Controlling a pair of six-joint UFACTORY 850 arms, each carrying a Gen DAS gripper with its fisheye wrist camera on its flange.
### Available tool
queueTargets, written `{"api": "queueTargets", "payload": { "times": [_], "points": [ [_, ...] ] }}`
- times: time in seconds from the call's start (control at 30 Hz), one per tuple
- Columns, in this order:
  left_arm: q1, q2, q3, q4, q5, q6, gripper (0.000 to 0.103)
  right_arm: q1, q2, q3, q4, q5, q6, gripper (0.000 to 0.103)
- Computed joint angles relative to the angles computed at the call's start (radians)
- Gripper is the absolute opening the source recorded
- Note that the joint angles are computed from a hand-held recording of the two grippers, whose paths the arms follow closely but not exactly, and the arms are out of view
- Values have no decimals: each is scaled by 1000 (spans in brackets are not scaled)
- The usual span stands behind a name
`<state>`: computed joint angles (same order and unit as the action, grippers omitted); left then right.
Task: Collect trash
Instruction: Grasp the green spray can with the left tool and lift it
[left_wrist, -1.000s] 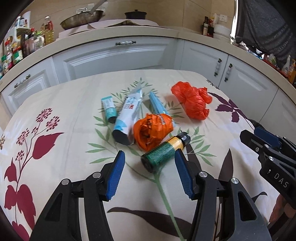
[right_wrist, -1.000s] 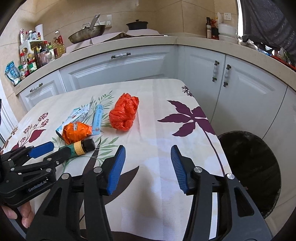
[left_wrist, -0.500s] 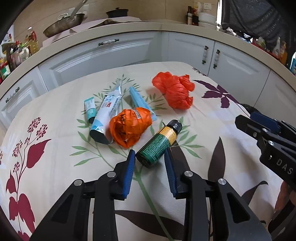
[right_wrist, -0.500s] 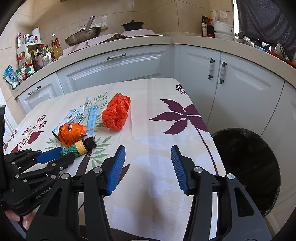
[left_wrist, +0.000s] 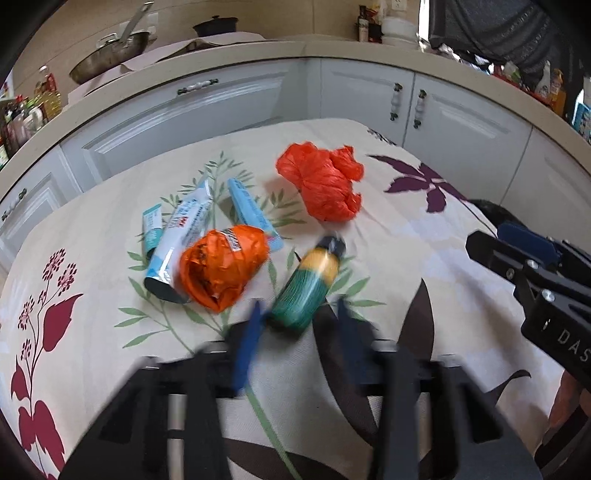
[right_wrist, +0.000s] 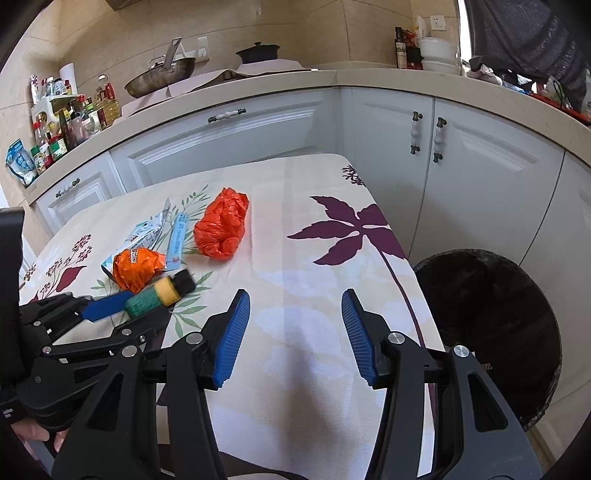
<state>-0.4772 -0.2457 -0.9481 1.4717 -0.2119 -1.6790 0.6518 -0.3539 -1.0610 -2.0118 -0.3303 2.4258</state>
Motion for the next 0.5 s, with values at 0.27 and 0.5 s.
{"api": "queueTargets", "payload": {
  "times": [0.27,0.5],
  "points": [
    [-29,48,54,328,-49,-299,26,1,-2,1,-15,5,13,50],
    [-20,99,115,366,-50,-356,25,24,-12,-19,24,7,-44,50]
  ]
}}
